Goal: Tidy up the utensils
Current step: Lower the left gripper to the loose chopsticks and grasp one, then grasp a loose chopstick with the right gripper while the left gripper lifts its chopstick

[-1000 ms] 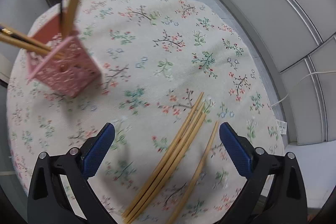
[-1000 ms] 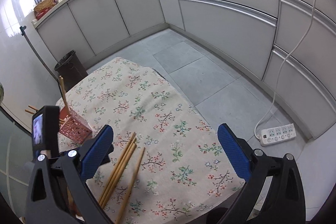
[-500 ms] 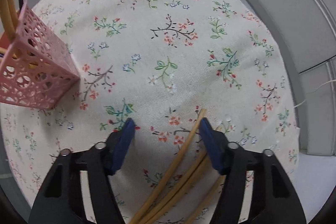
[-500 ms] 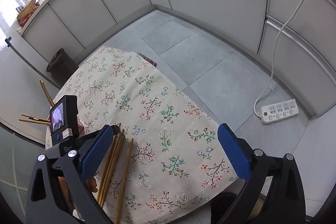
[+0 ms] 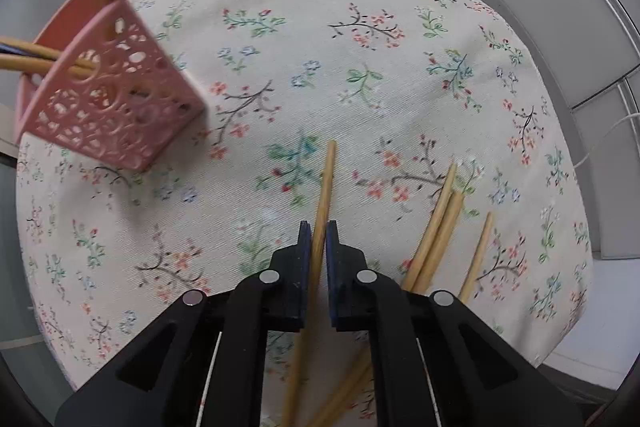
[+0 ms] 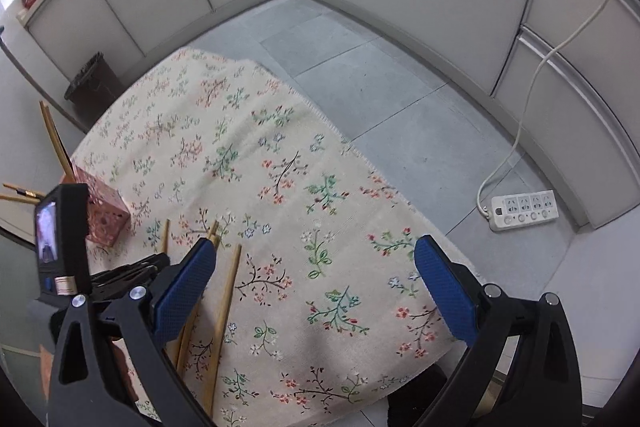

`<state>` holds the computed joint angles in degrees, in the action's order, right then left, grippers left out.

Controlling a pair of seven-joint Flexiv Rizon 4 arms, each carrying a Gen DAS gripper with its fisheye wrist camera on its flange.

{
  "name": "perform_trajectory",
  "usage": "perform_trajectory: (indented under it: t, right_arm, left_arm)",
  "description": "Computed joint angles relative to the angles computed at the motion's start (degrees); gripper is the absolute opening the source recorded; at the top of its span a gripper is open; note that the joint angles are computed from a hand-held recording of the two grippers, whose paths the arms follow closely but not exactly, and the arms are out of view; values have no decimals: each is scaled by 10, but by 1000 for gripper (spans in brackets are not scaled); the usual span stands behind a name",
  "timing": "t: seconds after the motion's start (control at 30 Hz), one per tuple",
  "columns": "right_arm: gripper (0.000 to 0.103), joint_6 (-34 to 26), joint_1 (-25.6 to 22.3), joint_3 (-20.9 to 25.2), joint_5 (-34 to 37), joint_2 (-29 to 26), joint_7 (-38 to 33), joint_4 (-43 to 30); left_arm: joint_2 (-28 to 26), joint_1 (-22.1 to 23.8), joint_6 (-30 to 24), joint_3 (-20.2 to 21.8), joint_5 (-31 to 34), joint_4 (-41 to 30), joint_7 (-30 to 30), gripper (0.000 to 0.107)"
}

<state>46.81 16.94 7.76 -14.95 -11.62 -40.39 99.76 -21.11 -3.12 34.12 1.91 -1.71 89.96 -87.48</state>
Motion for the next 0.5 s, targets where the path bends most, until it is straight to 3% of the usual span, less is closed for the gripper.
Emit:
perform_trajectory:
  t: [0.3, 0.5]
  right_arm:
    - [97, -43, 24, 4, 2, -43, -5, -35]
    - [97, -76, 27, 12, 51, -71, -15, -70]
  left_arm:
    - [73, 5, 52, 6, 18, 59, 37, 5]
    - [133, -1, 85, 4, 42, 95, 39, 6]
